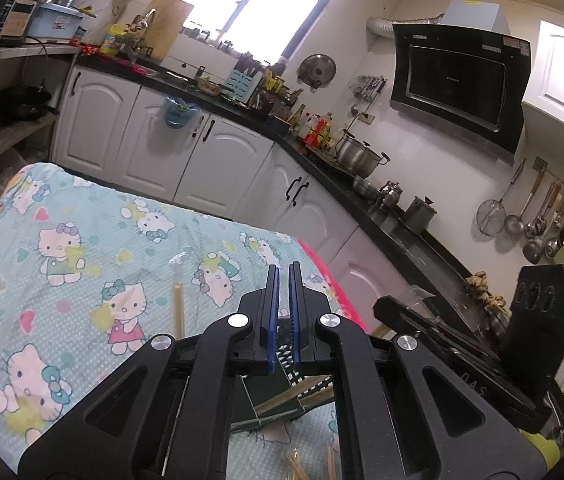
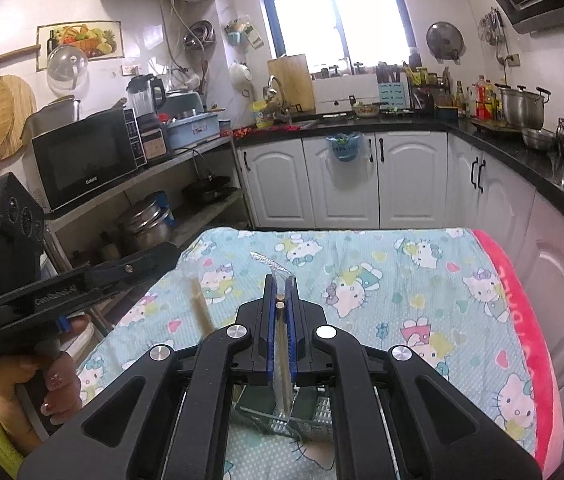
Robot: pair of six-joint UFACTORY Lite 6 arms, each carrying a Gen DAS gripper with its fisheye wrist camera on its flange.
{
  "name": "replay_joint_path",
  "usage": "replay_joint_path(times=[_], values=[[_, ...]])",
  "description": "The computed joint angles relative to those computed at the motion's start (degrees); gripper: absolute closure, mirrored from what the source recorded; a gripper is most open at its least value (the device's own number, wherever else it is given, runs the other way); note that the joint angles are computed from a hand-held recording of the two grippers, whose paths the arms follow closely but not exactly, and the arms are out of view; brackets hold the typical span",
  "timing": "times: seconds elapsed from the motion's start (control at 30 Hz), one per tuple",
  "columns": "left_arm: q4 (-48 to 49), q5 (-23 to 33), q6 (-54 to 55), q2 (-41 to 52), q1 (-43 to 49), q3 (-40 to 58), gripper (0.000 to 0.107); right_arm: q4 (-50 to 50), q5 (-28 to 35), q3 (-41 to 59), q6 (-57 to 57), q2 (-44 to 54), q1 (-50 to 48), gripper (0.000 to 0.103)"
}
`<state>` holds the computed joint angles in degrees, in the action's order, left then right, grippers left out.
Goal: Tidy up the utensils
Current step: 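Lift both held chopsticks and carry them above the green caddy, then open both tools to release the chopsticks into the caddy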
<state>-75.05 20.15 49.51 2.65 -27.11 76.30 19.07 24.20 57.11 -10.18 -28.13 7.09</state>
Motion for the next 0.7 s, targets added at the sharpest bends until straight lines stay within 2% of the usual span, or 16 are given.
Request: replay_joint_path(times=[0.03,0.1,0.17,0.23,0.37,0.63,0.7], values=[[1.0,-0.6,-0.9,-0.5,-0.1,-0.3,0.094,-0.5,0.1,-0.3,0.7,-0.1,-0.1,0.080],[2.8,-1.5,-2.2,-1.5,-0.3,-1.1,0.079,-0.6,-0.4,-1.1,1.0,-0.8,-0.5,0.077],[5.7,-2.5,-4.4,-3.0,-0.6,-2.0,0.076,-0.1,-0.1,-1.7,0.2,-1.6,-1.2,0.076],[9.0,-3.5,-7.1,-4.7,-0.7,-3.3,0.065,-0.4,0.1,-2.2,0.4,-2.5,-1.7,0.069],[12.5,-5.5,-9.9,-8.8,-0.9,-6.9,0.051,-0.8,0.7,-3.0,0.0,-4.1,-2.5,0.064],[21.3,-6.4,-18.7,-14.7,-0.1,-12.3,0.017,-14.1,1.4,-4.9,11.4,-9.0,2.1,0.054],[20.4,-6.3,-18.0,-16.3,0.3,-13.7,0.015,-17.5,1.7,-5.4,14.2,-10.4,3.6,0.052]])
